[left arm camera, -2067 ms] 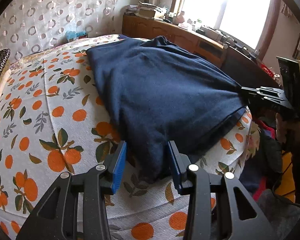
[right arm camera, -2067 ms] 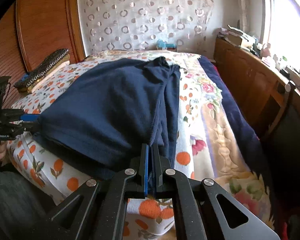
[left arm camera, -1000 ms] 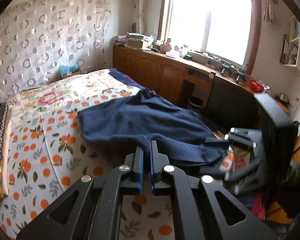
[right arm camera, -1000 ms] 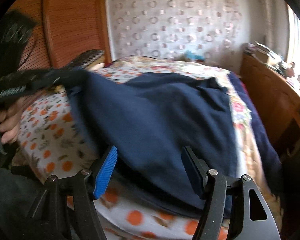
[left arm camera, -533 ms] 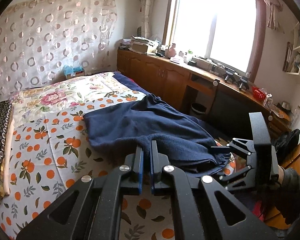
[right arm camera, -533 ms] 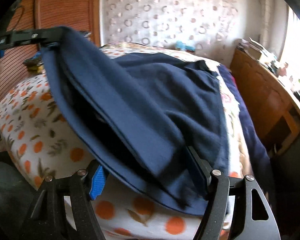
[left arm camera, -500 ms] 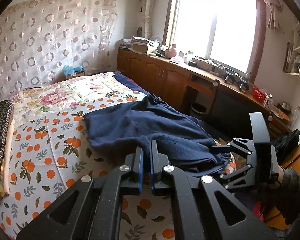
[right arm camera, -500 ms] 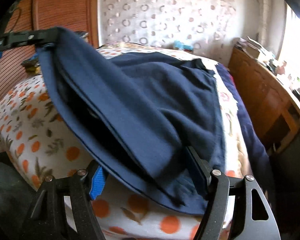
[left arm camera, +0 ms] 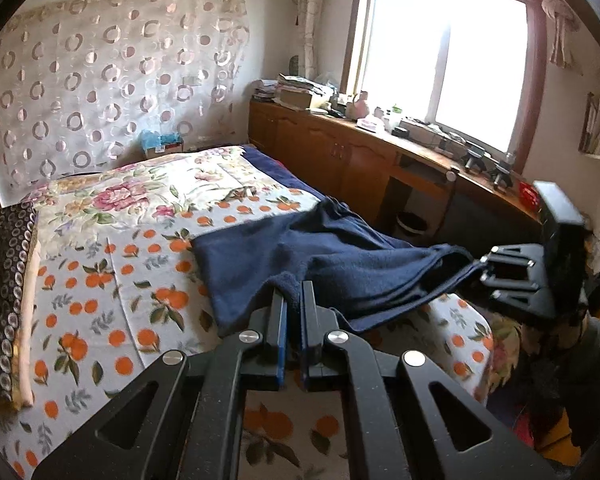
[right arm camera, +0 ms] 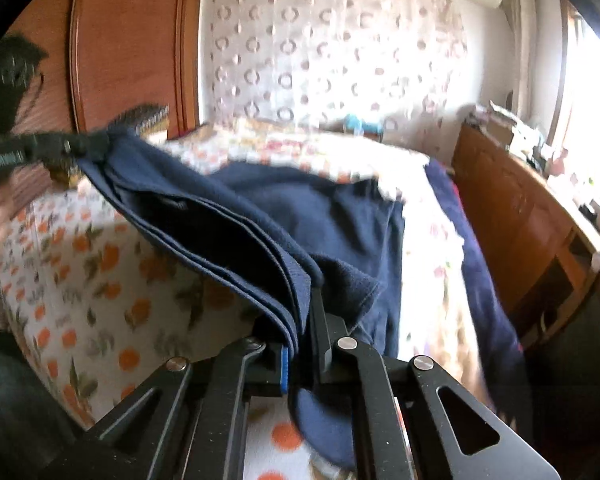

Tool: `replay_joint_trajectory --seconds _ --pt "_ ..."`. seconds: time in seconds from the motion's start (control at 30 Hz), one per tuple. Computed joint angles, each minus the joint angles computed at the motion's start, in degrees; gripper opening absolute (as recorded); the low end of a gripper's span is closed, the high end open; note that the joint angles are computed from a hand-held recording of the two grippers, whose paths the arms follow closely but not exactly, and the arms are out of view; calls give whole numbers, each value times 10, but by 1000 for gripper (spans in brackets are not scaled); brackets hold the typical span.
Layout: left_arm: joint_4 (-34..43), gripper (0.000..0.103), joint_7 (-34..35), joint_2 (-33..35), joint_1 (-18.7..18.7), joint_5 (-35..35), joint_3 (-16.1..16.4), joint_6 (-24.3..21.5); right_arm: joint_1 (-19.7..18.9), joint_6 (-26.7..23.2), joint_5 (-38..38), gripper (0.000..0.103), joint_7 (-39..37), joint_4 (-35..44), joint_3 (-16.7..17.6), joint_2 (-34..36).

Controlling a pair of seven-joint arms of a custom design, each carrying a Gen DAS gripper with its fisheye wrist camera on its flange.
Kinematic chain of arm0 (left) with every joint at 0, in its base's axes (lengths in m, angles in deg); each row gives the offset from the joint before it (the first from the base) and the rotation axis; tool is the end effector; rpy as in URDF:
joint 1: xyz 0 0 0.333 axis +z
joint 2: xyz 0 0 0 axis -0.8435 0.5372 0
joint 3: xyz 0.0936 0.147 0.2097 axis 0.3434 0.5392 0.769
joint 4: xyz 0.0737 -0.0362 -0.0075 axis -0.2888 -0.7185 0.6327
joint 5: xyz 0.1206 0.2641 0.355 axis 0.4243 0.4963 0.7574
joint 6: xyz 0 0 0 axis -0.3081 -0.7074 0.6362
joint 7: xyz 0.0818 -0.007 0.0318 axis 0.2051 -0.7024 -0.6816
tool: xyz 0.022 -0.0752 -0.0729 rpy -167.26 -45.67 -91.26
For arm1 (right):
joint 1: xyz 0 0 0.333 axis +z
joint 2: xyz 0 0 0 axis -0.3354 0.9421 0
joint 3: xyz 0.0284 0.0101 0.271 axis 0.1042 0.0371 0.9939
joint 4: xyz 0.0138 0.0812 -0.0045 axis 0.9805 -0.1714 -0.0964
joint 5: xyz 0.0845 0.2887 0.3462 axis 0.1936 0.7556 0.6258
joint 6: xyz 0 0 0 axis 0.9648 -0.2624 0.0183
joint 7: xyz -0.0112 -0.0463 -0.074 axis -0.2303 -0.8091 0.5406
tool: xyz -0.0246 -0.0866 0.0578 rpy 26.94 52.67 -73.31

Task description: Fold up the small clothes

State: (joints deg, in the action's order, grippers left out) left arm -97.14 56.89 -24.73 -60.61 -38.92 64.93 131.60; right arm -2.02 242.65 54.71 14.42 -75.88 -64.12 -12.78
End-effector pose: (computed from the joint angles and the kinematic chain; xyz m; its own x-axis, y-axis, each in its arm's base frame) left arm 0.6950 -0.1896 0.4362 -0.4078 -0.9023 0.1396 -0.5517 0.1217 -0.8251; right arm 0.6124 0.1004 0.4670 0.4351 -0.8943 0.1046 -0.4572 -0.3195 -0.8300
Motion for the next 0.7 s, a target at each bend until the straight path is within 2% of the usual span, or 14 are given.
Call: replay_joint_trajectory --seconds 0.1,0.27,0.43,0.7 --pt "43 6 -40 31 -12 43 23 -9 -2 -9 17 7 -21 52 1 29" --pt "133 6 -119 96 -23 120 50 -40 -33 -30 57 7 -72 130 25 81" --pt "223 6 -198 161 -39 204 77 -76 -71 -67 22 7 -36 232 50 167" --pt "417 6 -282 297 -43 276 89 -170 -98 -148 -117 7 92 396 60 296"
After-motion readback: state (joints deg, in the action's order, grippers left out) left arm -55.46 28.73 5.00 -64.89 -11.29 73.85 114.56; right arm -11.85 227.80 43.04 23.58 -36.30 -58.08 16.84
